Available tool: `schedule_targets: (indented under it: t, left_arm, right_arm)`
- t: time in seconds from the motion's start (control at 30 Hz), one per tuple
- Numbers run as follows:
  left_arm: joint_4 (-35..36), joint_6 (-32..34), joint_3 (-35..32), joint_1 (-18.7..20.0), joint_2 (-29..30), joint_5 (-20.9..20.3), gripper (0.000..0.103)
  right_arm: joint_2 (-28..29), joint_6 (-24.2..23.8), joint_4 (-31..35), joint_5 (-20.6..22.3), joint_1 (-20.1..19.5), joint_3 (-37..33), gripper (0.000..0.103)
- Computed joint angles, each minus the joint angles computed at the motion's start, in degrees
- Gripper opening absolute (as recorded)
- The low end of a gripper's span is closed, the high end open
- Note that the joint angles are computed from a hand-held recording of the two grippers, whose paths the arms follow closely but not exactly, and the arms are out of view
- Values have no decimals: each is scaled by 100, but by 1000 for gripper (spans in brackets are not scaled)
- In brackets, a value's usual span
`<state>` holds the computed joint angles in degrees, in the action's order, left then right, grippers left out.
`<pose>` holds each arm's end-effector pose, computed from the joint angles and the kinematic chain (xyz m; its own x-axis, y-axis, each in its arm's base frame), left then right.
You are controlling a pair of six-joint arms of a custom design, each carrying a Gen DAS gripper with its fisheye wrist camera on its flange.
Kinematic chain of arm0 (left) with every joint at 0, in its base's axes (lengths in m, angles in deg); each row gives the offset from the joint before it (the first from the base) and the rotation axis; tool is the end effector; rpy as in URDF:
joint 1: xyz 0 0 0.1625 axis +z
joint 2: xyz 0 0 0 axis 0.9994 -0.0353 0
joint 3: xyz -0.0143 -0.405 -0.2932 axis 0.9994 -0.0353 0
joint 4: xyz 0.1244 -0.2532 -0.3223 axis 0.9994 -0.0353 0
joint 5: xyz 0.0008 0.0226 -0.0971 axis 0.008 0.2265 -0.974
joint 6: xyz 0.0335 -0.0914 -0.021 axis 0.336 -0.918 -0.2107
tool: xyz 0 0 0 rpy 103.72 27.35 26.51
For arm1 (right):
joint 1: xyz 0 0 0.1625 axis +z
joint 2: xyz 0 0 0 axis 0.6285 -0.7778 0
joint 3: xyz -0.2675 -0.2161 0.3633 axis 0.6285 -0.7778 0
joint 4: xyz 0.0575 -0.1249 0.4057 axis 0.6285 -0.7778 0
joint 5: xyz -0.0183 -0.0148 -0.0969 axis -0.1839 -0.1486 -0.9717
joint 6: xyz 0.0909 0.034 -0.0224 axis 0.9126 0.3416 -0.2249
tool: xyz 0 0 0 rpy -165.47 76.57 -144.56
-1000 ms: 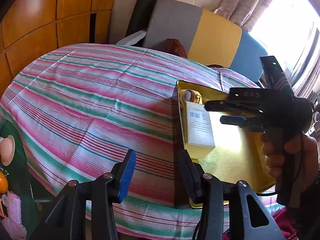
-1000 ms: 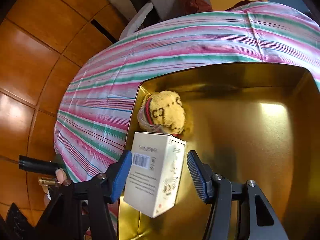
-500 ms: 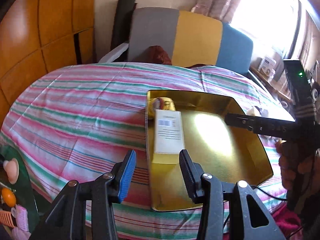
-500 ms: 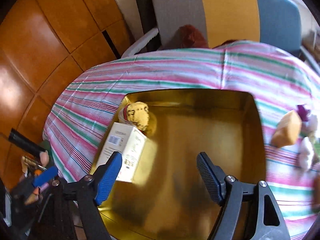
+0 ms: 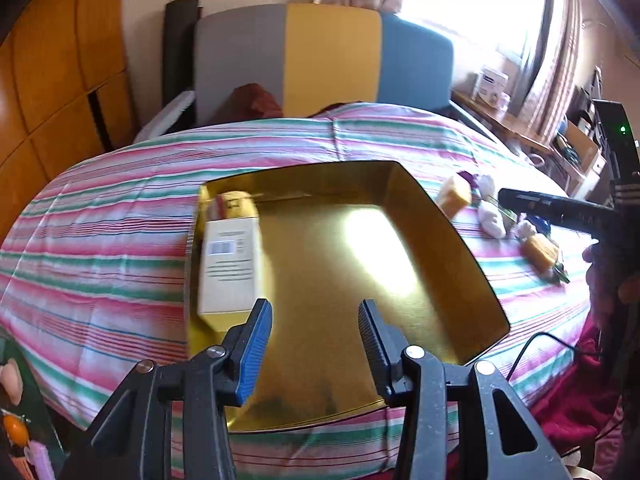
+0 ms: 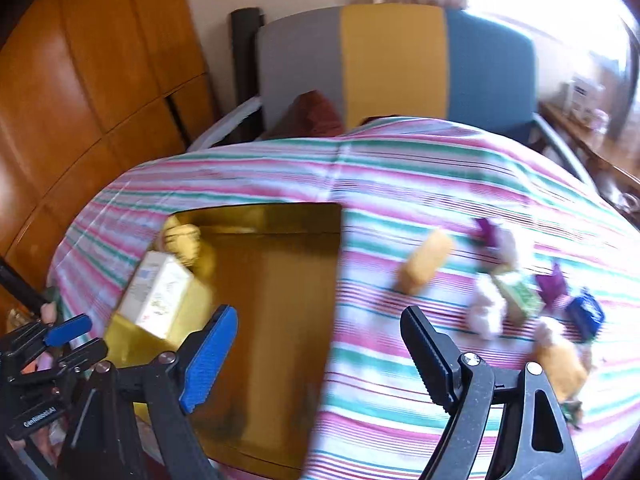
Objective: Organize objects
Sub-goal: 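Reach the left gripper to the yellow sponge and grasp it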
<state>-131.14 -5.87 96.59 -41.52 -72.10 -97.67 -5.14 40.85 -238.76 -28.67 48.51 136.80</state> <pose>-0.2530 -0.5857 0.0192 -0.7361 -0.2213 -0.6396 0.2904 0.7504 -0.5938 0.0823 -0.7308 0.2271 -0.6787 -0.5484 0.4884 -0.7042 0.6748 -0.2209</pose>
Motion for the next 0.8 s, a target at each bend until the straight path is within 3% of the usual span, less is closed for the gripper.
schedule_targets:
  t: [0.23, 0.43, 0.6, 0.8]
  left_arm:
    - [-104, 857, -551, 26, 307, -234, 45]
    - [-109, 2021, -1526, 153, 725, -570, 45]
    - [483, 2532, -2561, 311, 1186, -786, 46]
    - [1166, 3085, -3825, 514, 1802, -1040, 46]
  right_arm:
    - [-44, 163, -219, -253, -383, -547, 86]
    - [123, 444, -500, -225, -745, -1108, 86]
    - [142, 1613, 54, 127, -1065, -1578, 86]
    - [81, 2020, 281, 400, -1155, -1665, 86]
